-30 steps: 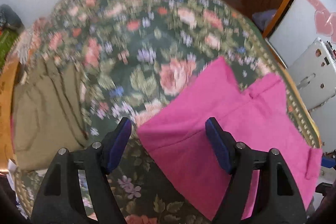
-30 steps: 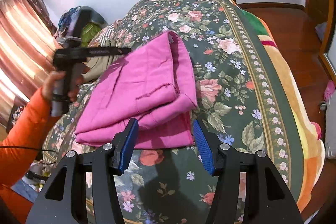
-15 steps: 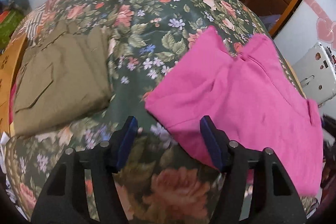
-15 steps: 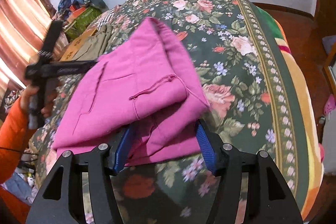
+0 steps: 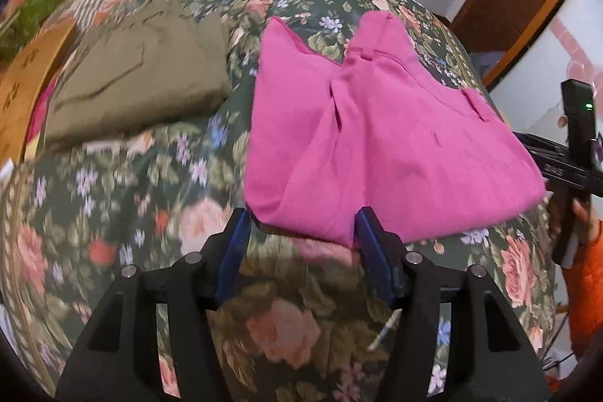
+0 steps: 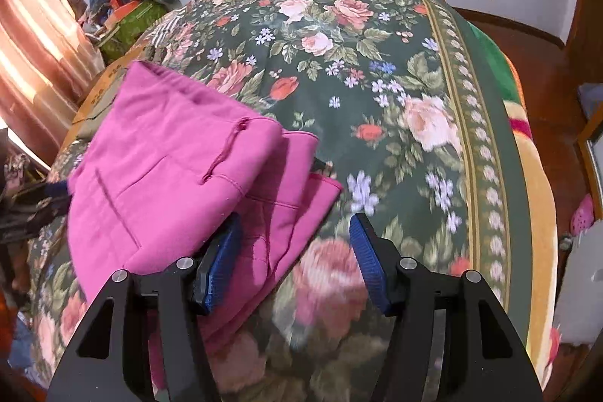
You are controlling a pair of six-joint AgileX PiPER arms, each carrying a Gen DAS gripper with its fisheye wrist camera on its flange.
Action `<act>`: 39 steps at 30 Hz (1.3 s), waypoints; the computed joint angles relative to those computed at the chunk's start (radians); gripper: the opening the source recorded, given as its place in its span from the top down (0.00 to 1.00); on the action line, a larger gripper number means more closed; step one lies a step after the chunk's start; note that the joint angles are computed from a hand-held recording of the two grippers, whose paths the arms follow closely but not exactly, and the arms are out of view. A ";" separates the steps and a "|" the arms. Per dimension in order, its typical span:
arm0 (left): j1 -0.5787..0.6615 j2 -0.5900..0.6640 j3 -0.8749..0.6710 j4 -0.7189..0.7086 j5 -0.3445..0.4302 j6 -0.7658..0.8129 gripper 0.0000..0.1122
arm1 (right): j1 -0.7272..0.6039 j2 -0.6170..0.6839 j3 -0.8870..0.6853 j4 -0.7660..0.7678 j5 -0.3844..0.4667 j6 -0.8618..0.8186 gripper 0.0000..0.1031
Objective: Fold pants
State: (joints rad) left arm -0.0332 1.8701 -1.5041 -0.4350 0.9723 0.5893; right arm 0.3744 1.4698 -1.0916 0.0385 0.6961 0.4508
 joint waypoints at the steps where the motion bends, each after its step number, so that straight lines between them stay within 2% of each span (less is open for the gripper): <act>1: 0.004 -0.012 0.019 -0.007 -0.006 0.005 0.47 | -0.003 0.019 -0.015 -0.002 -0.002 -0.013 0.46; 6: 0.017 -0.043 0.044 -0.010 -0.008 0.030 0.49 | -0.013 0.066 -0.077 -0.033 0.028 -0.009 0.46; 10: 0.036 -0.056 0.002 -0.011 0.002 0.038 0.60 | -0.013 -0.002 -0.051 -0.054 0.028 0.046 0.46; 14: 0.050 -0.053 -0.049 -0.041 0.008 0.062 0.65 | 0.039 -0.084 -0.022 -0.113 0.045 0.135 0.46; 18: 0.037 -0.017 -0.108 -0.062 0.031 0.074 0.69 | 0.103 -0.130 -0.016 -0.151 0.041 0.206 0.46; 20: 0.015 0.008 -0.122 -0.049 0.014 0.077 0.70 | 0.135 -0.135 -0.020 -0.164 0.032 0.234 0.46; 25: -0.001 0.097 -0.179 -0.035 0.042 0.046 0.78 | 0.191 -0.084 -0.024 -0.168 -0.010 0.264 0.47; 27: 0.009 0.117 -0.185 -0.041 0.049 0.029 0.83 | 0.202 -0.072 -0.010 -0.192 -0.034 0.306 0.63; 30: 0.042 0.124 -0.168 -0.105 0.063 0.045 0.87 | 0.168 -0.072 0.024 -0.102 -0.101 0.269 0.75; 33: 0.050 0.113 -0.140 -0.114 0.049 0.042 0.89 | 0.176 -0.059 0.014 -0.117 -0.104 0.269 0.82; 39: 0.051 0.057 -0.057 -0.082 -0.003 0.043 0.93 | 0.197 -0.035 -0.008 -0.160 -0.075 0.245 0.87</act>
